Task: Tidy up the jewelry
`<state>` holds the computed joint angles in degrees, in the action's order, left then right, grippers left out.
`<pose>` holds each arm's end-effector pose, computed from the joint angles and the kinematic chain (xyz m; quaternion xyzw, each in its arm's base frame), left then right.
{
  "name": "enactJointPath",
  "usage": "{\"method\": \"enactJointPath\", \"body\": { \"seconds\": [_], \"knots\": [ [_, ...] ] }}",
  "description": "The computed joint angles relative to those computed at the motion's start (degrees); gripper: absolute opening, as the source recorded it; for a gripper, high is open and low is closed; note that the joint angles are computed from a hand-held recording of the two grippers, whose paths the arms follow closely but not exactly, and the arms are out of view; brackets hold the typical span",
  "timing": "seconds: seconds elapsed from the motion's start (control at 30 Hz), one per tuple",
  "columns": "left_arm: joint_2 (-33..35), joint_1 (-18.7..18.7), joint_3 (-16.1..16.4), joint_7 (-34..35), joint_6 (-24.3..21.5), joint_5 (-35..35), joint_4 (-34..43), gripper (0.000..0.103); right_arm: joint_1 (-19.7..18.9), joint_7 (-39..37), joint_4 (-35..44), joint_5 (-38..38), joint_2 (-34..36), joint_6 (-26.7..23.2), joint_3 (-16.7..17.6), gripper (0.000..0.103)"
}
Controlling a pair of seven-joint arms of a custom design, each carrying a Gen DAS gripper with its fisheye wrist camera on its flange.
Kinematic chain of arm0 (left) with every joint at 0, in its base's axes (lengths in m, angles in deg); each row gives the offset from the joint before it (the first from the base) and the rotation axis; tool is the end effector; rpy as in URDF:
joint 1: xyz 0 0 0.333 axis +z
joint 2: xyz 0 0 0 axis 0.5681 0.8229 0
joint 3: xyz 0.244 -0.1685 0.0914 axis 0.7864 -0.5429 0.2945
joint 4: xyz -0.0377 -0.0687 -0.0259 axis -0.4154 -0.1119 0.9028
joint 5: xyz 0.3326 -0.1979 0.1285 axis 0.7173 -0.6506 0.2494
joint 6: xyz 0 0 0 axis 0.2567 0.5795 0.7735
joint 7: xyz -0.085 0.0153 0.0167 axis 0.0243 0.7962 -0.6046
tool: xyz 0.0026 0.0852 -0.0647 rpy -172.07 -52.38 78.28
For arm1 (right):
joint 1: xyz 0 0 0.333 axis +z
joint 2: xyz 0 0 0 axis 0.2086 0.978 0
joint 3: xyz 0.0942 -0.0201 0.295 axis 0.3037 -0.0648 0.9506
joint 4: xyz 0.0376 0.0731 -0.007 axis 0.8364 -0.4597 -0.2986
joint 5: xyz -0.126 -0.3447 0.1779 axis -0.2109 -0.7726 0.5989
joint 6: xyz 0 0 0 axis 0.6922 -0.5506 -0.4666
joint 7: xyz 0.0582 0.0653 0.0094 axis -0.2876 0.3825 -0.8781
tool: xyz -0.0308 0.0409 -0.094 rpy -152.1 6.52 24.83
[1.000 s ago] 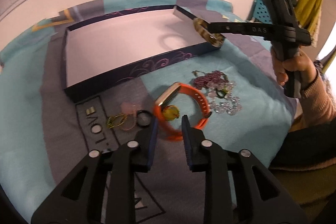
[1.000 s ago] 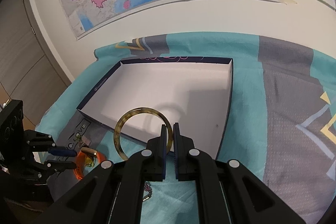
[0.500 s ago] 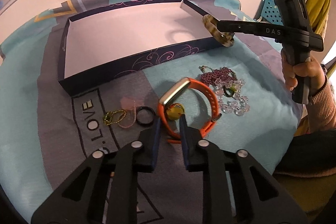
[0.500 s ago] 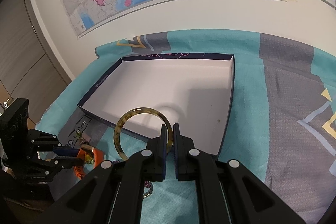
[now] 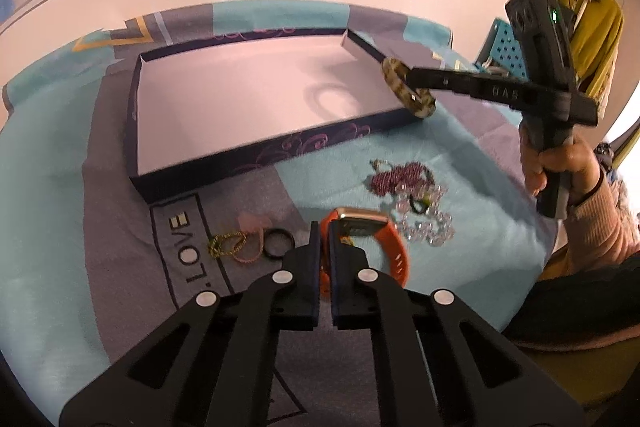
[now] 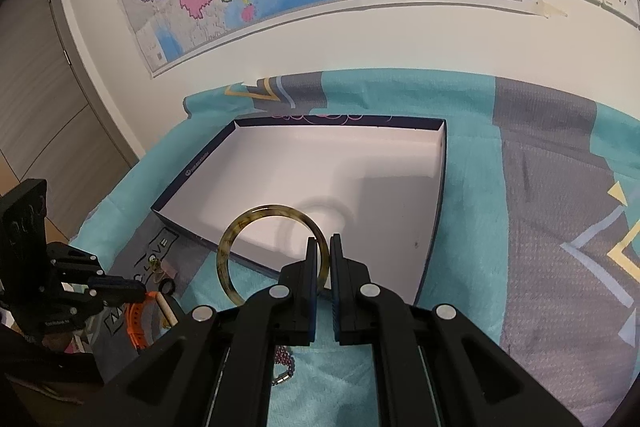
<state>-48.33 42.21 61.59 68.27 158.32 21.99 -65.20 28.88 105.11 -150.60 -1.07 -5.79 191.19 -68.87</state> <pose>0.7185 -0.0395 0.5429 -0.3026 0.8876 -0.3473 0.0040 0.6398 0.2591 0.5676 -0.5919 0.7084 -0.1748 0.3424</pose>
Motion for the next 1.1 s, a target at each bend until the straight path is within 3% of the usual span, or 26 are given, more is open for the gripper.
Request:
{"method": "enactJointPath", "body": {
  "seconds": [0.17, 0.23, 0.33, 0.5, 0.77, 0.97, 1.1],
  "knots": [
    [0.32, 0.13, -0.37, 1.95, -1.22, -0.01, 0.98, 0.001, -0.03, -0.44, 0.56, 0.36, 0.45, -0.07, 0.12, 0.005],
    [-0.44, -0.65, 0.20, 2.18, 0.28, 1.78, -0.69, 0.001, -0.04, -0.56, 0.56, 0.57, 0.47, -0.03, 0.18, 0.005],
    [-0.40, -0.89, 0.73, 1.80, -0.27, 3.46, -1.18, 0.010, -0.02, -0.63, 0.29, 0.74, 0.37, 0.02, 0.21, 0.005],
    [-0.10, -1.49, 1.11, 1.27, 0.07, 5.20, -1.41, 0.014, -0.18, -1.02, 0.20, 1.41, 0.60, -0.05, 0.32, 0.005],
    [1.27, -2.54, 0.83, 0.46, 0.58, 7.27, -0.33, 0.013, -0.02, -1.16, 0.30, 1.51, 0.78, -0.52, 0.30, 0.005],
    [-0.02, -2.83, 0.88, -0.04, 3.29, 7.43, -2.26, 0.005, -0.01, -1.23, 0.50, 1.32, 0.92, -0.38, 0.27, 0.005],
    [0.45, -1.77, 0.54, -0.81, 1.35, 5.19, -0.44, 0.005, 0.06, -0.97, 0.61, 0.68, 0.74, -0.39, 0.07, 0.005]
  ]
}}
